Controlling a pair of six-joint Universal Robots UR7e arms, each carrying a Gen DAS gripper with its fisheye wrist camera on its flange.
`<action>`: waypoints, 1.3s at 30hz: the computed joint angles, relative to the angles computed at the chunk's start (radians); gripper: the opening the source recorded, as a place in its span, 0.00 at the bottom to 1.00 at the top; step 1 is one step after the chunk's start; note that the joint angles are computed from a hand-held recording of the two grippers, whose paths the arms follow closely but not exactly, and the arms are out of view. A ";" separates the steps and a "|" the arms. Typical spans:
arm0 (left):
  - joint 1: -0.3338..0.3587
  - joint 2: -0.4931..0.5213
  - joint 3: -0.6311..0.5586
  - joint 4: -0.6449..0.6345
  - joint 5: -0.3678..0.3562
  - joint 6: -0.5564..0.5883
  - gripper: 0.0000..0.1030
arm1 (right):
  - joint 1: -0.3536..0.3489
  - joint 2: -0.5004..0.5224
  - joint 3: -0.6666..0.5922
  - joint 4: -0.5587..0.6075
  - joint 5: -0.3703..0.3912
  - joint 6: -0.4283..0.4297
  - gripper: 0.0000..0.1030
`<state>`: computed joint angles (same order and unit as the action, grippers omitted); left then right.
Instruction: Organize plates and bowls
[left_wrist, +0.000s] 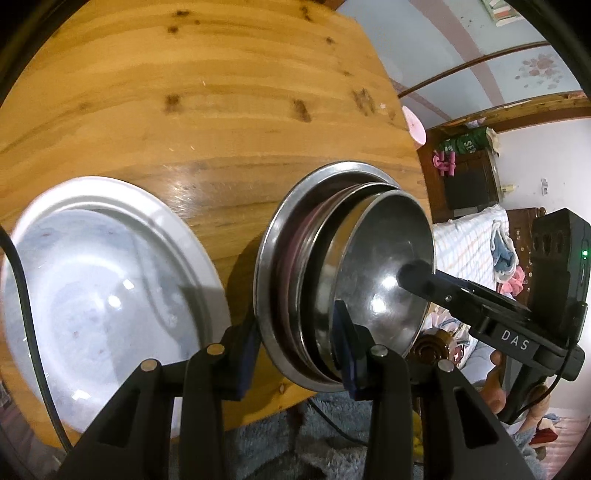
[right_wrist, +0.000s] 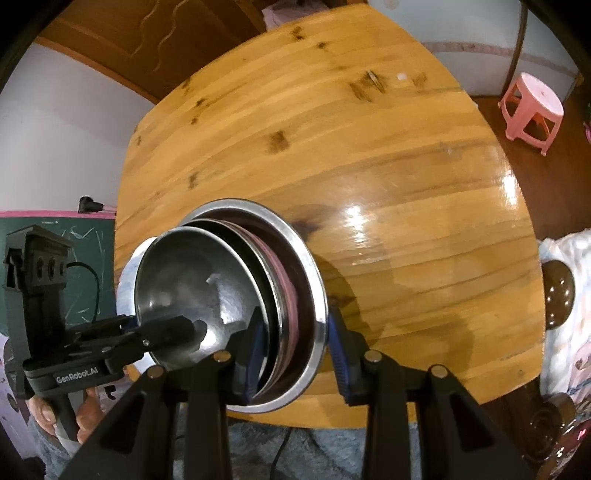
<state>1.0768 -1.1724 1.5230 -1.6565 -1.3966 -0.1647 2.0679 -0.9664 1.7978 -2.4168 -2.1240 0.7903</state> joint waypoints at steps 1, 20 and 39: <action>-0.006 -0.015 -0.003 0.001 0.004 -0.001 0.34 | 0.013 0.006 -0.018 0.014 -0.005 -0.001 0.31; 0.098 -0.188 -0.114 0.107 0.129 -0.022 0.35 | 0.131 0.294 -0.402 0.145 0.043 -0.152 0.31; 0.199 -0.145 -0.065 0.098 0.172 -0.043 0.34 | 0.089 0.440 -0.506 0.232 0.092 -0.120 0.31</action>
<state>1.2759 -1.3173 1.4575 -1.5588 -1.2251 -0.2078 2.1565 -0.5262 1.2916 -2.1845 -2.0323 0.6708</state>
